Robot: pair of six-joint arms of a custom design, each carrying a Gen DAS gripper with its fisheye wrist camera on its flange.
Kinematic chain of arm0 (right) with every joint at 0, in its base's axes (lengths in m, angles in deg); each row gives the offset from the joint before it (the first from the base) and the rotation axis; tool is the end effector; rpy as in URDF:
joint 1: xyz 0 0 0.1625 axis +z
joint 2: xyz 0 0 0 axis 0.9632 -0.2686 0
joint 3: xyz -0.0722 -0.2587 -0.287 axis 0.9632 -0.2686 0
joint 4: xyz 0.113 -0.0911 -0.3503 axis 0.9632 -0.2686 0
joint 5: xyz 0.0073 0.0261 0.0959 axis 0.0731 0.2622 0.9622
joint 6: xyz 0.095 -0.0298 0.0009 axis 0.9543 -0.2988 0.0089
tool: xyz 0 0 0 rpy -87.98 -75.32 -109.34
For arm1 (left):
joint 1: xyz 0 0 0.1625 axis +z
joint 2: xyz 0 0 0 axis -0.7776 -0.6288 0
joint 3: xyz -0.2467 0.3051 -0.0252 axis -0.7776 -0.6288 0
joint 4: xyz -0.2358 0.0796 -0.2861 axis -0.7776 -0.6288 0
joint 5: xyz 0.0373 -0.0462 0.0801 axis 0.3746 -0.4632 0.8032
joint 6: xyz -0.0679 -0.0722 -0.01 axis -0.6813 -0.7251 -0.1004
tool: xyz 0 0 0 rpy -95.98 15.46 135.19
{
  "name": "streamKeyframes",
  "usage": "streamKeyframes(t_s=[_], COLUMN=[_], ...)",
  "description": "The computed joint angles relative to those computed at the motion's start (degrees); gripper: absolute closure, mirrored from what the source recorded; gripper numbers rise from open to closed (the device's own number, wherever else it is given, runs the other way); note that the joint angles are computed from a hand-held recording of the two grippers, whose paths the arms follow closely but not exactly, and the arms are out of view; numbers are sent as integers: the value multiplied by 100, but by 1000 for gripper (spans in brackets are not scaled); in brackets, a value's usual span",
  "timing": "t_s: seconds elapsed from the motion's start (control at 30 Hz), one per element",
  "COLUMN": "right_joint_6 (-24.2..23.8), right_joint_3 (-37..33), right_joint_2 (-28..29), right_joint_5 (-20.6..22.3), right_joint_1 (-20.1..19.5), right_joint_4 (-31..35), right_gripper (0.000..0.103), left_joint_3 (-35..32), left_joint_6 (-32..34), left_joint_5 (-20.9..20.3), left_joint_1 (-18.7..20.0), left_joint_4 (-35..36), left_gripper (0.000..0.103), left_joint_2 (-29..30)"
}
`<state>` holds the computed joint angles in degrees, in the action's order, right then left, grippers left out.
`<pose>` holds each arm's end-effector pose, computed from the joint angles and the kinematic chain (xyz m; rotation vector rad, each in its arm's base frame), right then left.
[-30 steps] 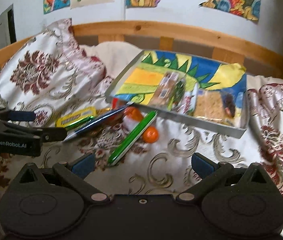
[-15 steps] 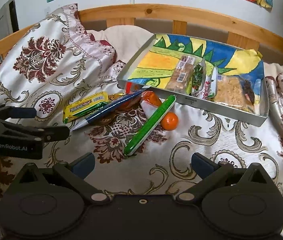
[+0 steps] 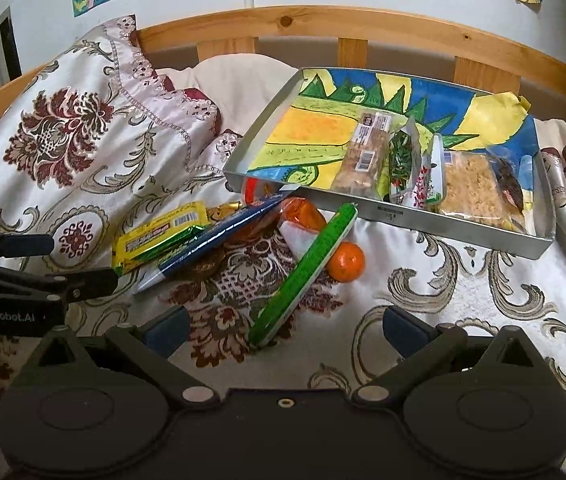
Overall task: Organize snacks
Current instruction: 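Move the left tool to the blue milk-powder stick while the right tool approaches the green tube stick, then grasp the blue milk-powder stick with the left tool while the right tool grasps the green stick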
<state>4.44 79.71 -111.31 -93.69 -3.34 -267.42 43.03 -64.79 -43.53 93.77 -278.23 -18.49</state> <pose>-0.0591 -0.5535 0.2487 0.7271 -2.3870 0.7484 -0.2685 -0.5422 -0.1021 0.4624 2.2427 -0.9635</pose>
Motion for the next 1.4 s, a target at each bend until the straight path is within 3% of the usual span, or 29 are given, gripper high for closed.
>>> streamKeyframes(t_s=[0.3,0.93,1.13,1.23,1.4], right_joint_6=[175,210,471,487,594], right_joint_3=[-236,-704,-1036,-1123,-1255], right_joint_2=[289,861,994,1011,1026], right_joint_5=[-10,-78,35,138,126], right_joint_1=[30,41,33,10,3], right_joint_4=[-133,-547,-114,54,416], right_gripper=[1,1,1,6,25], left_joint_3=[-224,-699,-896,-979,-1071], left_joint_6=[466,773,1050,1297,1706], left_joint_5=[-13,-116,-212,-285,-412], left_joint_1=[117,306,340,345,339], left_joint_4=[-319,-385,-462,-529,-643], left_gripper=[1,1,1,1,1], left_joint_2=[126,373,484,542,631])
